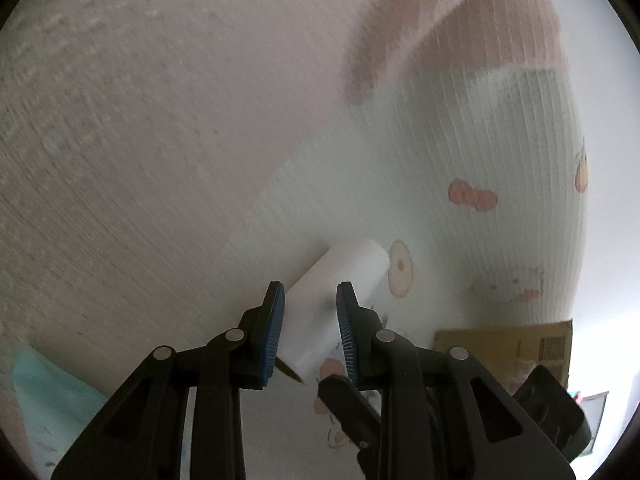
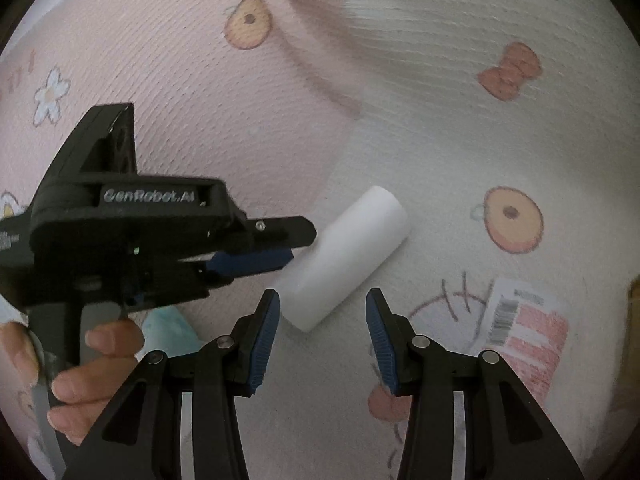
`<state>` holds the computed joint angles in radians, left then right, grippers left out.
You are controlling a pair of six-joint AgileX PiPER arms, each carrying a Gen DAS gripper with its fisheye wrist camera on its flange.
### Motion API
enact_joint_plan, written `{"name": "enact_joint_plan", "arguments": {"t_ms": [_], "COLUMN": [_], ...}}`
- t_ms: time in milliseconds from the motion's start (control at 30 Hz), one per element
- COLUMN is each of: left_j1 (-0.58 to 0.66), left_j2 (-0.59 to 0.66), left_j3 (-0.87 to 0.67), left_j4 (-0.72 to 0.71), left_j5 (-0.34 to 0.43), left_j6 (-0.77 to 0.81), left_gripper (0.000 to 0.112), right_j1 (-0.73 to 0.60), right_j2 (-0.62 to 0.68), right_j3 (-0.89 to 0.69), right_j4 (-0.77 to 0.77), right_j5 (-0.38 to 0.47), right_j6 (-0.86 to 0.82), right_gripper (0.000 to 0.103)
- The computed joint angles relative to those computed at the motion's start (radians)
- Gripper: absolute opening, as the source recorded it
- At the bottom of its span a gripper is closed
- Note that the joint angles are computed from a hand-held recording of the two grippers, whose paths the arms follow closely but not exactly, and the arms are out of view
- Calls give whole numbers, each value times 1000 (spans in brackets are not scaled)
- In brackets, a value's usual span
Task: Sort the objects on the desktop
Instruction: 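Move both grippers toward the last white tube lying on the sheet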
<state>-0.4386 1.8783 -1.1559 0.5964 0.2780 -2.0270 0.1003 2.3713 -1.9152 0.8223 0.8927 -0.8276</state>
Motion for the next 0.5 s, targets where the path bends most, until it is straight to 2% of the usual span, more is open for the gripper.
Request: {"name": "enact_joint_plan", "arguments": {"t_ms": [133, 200, 367, 433, 500], "left_j1": [0, -7, -1, 1, -1], "left_j2": [18, 30, 37, 33, 36], "left_j3": [-26, -43, -48, -35, -46], "left_j4": [-121, -123, -153, -170, -211], "left_j5": [10, 30, 2, -25, -12], "left_j6": [120, 122, 159, 172, 210], "left_gripper": [29, 29, 29, 29, 29], "right_j1": [-5, -21, -41, -40, -38], "right_j2": [2, 17, 59, 62, 51], "right_j3": [2, -17, -84, -89, -70], "right_j4": [-73, -60, -54, -51, -43], "right_j5": [-42, -20, 46, 55, 48], "right_j6": [69, 78, 141, 135, 102], "right_gripper": [41, 41, 41, 41, 41]}}
